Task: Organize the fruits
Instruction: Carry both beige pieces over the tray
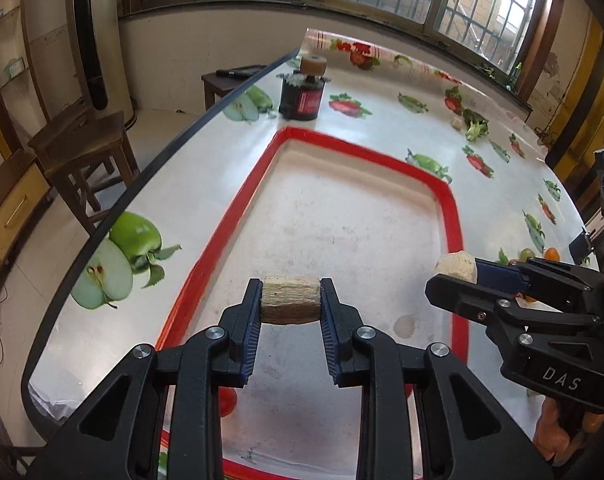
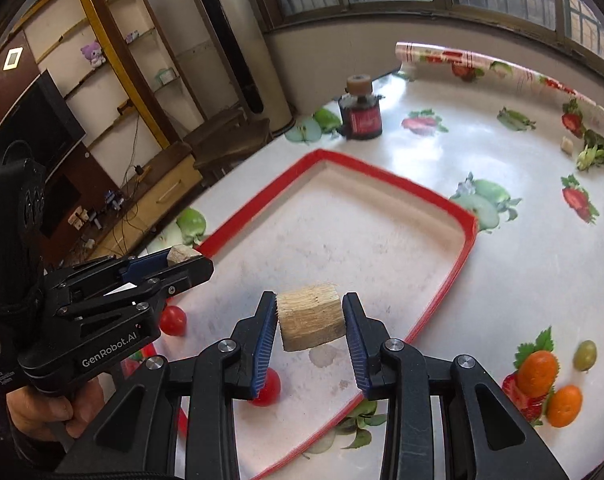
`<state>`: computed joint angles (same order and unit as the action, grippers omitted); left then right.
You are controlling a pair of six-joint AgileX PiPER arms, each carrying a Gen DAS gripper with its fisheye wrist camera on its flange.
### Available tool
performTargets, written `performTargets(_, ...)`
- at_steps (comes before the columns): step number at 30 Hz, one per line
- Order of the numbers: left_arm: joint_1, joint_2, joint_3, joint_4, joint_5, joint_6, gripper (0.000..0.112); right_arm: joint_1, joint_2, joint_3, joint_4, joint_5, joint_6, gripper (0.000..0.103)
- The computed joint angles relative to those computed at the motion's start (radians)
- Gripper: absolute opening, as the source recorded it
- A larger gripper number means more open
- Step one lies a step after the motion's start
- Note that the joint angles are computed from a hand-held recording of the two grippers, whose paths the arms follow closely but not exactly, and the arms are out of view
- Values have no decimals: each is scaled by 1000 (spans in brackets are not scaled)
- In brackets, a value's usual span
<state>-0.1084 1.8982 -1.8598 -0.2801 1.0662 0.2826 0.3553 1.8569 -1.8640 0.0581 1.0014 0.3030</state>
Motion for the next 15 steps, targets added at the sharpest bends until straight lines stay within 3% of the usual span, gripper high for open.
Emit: performTargets(15,-28,40,32,74,-8,-26,25,10,140,-49,-16,33,-35,36)
